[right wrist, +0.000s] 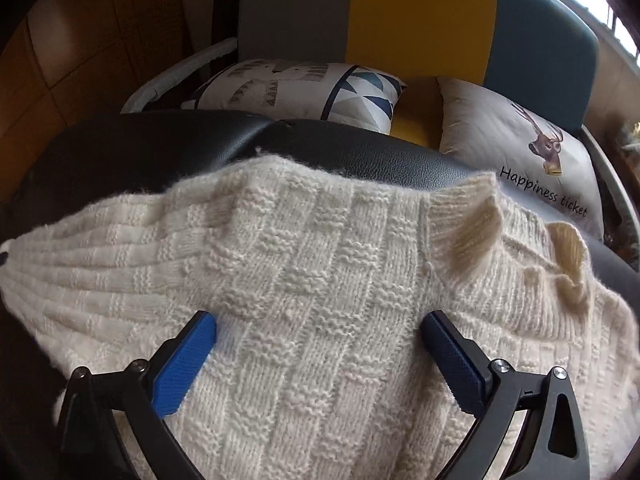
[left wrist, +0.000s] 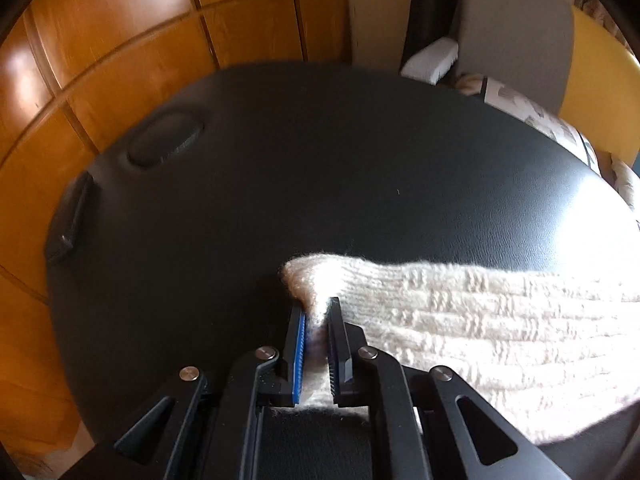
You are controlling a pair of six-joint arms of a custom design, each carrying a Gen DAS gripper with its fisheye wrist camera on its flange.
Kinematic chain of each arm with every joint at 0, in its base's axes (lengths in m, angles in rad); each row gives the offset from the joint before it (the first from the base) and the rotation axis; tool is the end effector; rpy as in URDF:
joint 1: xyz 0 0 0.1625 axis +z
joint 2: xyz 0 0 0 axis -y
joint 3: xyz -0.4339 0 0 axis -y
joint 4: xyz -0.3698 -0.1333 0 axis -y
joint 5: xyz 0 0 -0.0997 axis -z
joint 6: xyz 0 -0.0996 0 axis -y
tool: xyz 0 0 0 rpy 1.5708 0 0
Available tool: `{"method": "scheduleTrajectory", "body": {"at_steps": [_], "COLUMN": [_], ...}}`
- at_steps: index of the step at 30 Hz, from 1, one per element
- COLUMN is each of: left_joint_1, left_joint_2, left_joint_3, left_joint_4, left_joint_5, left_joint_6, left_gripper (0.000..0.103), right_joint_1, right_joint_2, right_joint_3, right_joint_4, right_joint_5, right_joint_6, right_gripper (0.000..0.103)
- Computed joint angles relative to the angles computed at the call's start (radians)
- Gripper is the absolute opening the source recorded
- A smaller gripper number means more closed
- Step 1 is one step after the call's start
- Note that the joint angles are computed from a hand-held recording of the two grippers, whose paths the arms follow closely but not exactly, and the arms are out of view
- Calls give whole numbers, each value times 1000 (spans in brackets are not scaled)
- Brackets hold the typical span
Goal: Fold clothes
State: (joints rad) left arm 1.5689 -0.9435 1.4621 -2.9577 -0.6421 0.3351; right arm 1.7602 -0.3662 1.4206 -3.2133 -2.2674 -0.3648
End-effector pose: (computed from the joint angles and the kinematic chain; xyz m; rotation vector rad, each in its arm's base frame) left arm 0.2118 -0.6862 0.3681 -0.1221 2.0434 -0.7461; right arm 0.2024 -0.6872 -0.0120 0.3912 -2.3123 0.6291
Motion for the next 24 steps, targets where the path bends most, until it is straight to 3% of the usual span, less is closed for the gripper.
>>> {"method": "scheduleTrajectory", "body": {"at_steps": [4,9,11,14,16,17,20,24], "left_joint_1": [-8,-40,-60,-99,-128,-144,-194,-229], "left_joint_2": [8,29,-16,-127,-137,-127,-88,-16], "left_joint_3": [-67,-119,-55,122,180,202,264,268], "left_joint_4": [118,-2,-59,-53,-12,-9,-24,-11], "left_joint_5": [4,144,85,-97,-180,-201,-235,-187], "left_joint_6": [-80,-26,-21,15,61,91,181,197], "left_gripper": [14,14,14,14,14,14,15,16], "right_joint_1": [1,20,31,41,44,44,62,74], "right_joint_2": [5,-26,-59,-134,-177,-194,-190,-148], "right_joint_3": [0,22,86,209,276,304,319,298], "right_joint_4": [-17,21,-38,-33,-9,12,63,124], "right_joint_5": [-1,-7,28,164,271,333,423,473], "right_joint_6": [-20,-21,-73,-72,-70,-69,-86,-105], "right_gripper": [103,102,102,102,100,100,99,95]}}
